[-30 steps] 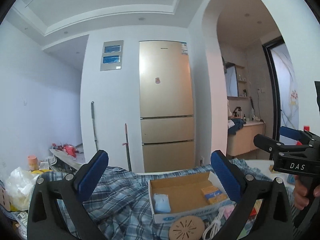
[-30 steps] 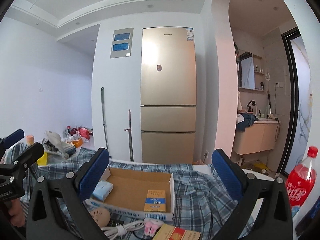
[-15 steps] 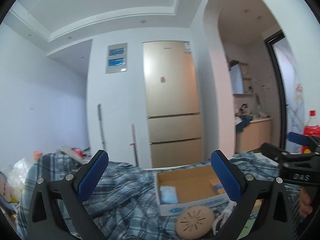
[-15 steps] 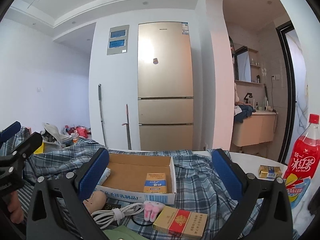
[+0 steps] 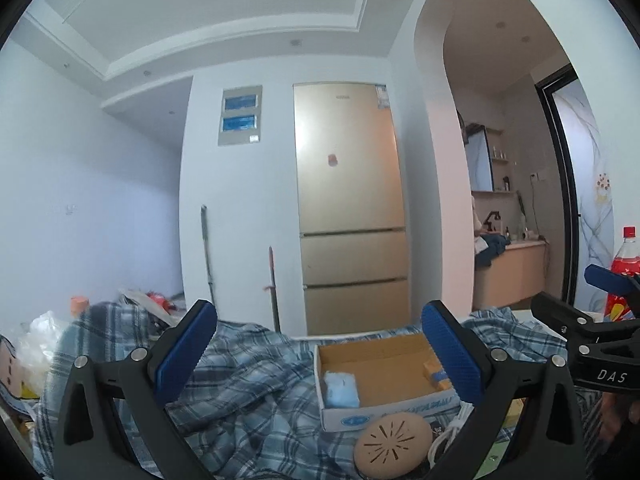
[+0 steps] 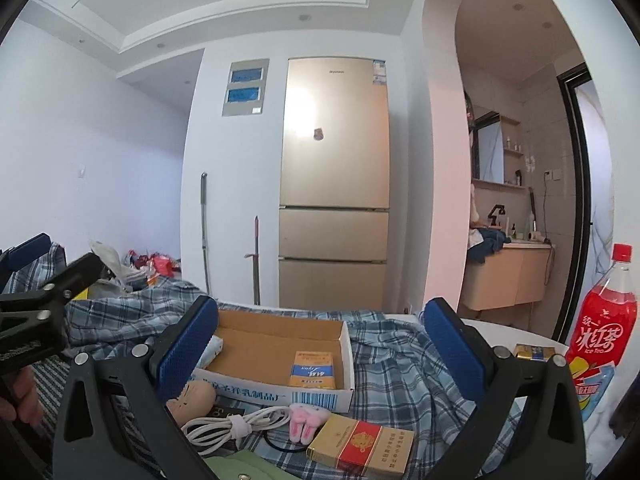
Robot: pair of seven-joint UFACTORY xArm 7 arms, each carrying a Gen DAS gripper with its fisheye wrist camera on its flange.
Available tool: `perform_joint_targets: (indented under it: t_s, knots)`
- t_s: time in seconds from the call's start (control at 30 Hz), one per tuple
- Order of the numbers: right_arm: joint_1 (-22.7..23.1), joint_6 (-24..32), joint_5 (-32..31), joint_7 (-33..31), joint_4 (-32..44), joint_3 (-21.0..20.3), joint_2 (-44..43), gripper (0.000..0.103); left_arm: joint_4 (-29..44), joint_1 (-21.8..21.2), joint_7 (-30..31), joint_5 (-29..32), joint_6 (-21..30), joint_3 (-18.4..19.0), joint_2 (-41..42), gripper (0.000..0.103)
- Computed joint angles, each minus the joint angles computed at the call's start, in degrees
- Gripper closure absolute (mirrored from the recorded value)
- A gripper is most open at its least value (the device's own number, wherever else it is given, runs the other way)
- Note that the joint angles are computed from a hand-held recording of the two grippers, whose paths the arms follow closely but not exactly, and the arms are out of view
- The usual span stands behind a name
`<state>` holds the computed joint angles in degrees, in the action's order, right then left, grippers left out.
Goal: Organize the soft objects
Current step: 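Raise both grippers away from the box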
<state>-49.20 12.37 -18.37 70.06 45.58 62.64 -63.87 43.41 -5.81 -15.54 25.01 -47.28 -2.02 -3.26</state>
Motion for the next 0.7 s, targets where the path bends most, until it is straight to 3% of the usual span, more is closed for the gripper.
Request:
perform_joint_targets:
  t_s: [0.1,0.3,0.4,0.5,0.57,0.7]
  knots:
    - [0.0,0.8,0.2,0.5,-0.1,-0.1,-0.9,0.0,-0.6,-0.3,2.1,-2.1,-0.8,-0.5,-0.4,0.0]
    - [0.2,0.3,0.5,1.5,-0.9,-0.5,-2.1,0.0,-0.2,-0.1,-0.3,0.2,0.5,0.1,-0.5,0.0]
    - [0.4,-0.8,0.6,1.8,-1.4,-0.7,-2.3,0.0,0.8,0.4,-4.1,4.5,0.5,1.0,0.0,0.0]
    - [0.7,-2.3,0.7,2.1,-2.0,-1.1,-2.4,0.001,3.4,1.7,-11.5,13.2,-0.6,2.3,1.4,0.0]
    - [0.8,-2.4,0.7,1.9,-2.0,-1.4,-2.3,0.0,3.3,2.0,-10.7,11.9,0.9,1.6,1.1,0.0]
    - [1.5,-1.8,0.5,-0.4,-0.5,-2.6,1.9,0.007,5.2,2.6,-14.9,15.5,2.2,1.7,1.7,0.0]
